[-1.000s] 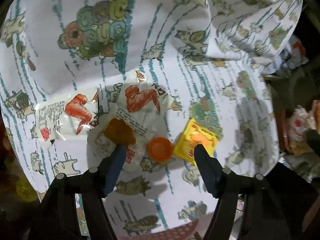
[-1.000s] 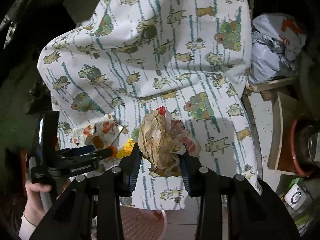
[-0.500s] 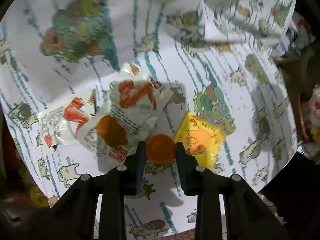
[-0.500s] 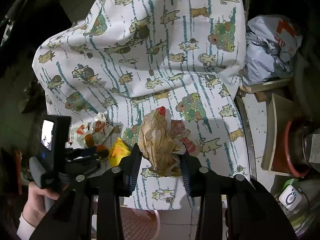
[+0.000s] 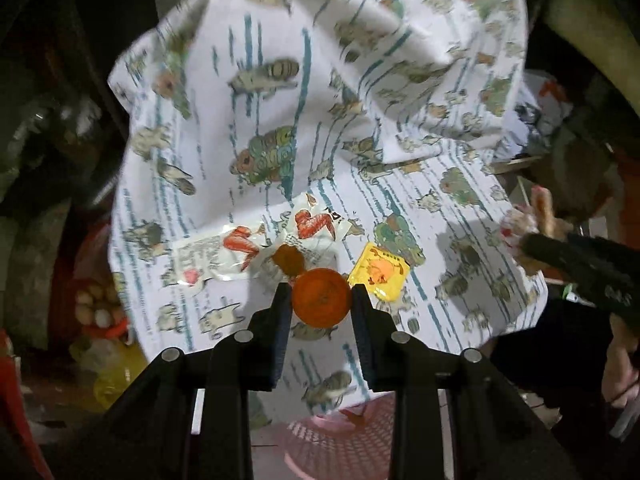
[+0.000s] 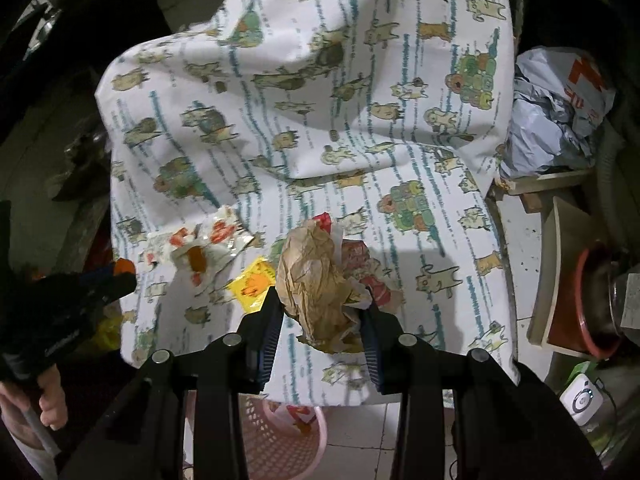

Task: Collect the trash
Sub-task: 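Carry the brown paper and orange piece down over the pink basket with both grippers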

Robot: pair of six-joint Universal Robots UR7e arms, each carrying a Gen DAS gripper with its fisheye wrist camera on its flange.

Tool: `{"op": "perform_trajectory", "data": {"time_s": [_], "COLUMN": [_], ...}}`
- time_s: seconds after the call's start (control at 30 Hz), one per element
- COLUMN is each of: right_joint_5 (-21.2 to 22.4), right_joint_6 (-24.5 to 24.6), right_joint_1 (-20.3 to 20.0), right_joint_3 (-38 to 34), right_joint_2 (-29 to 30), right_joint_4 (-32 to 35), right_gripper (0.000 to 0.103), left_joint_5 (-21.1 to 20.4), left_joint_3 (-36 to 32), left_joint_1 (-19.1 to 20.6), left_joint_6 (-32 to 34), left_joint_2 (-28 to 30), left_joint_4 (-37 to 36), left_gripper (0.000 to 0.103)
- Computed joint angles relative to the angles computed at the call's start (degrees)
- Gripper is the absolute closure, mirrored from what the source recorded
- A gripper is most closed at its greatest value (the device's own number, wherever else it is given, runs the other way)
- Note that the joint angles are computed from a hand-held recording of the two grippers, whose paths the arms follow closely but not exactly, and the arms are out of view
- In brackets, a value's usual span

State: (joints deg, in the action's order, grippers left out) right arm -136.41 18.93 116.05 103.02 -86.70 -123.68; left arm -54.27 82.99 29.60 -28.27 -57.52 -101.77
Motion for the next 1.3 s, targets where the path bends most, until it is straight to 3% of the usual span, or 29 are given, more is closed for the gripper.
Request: {"op": "perform_trajectory", "data": {"time_s": [0.1, 0.3, 0.63, 0.9, 1.1, 1.17, 1.3], "right_joint_5": [0.77, -1.68, 2.01, 0.97, 1.27, 0.95, 5.16], "right_joint_6": [-0.59, -3.62, -0.70, 1.74, 3.40, 3.52, 4.04], "right_joint_1": [1.80, 6.01, 8.20, 7.30, 5.38, 4.21, 1.45], "right_joint_3": [0.43, 0.81, 4.33, 7.63, 8.60, 9.21, 10.54], "right_joint_2": [0.05, 1.67, 2.65, 3.64, 2.89, 3.01, 2.94], "right_joint_4": [-1.34, -3.42, 2.00, 6.38, 9.15, 10.85, 12.58], "right_gripper": [0.064, 0.064, 0.064, 0.064, 0.064, 0.064, 0.064], "left_joint_5": [2.15, 1.53, -6.86, -9.26, -16.20, -16.76, -16.69], "left_joint_3": [2.75, 8.83, 11.48, 12.89, 14.29, 14.43, 14.33], "left_joint_1": [-2.06, -4.30, -2.26, -0.03, 1.95, 2.13, 2.79], "left_joint_6": [-1.46, -6.57, -10.93, -13.49, -14.50, -14.73, -15.96], "left_joint_2": [-3.29, -9.01, -9.11, -7.85, -7.21, -7.15, -6.28], "left_joint_4": [-0.65, -0.81, 6.40, 10.32, 9.65, 9.71, 11.75], "left_gripper": [0.075, 0.075, 0.074, 0.074, 0.074, 0.074, 0.074]}}
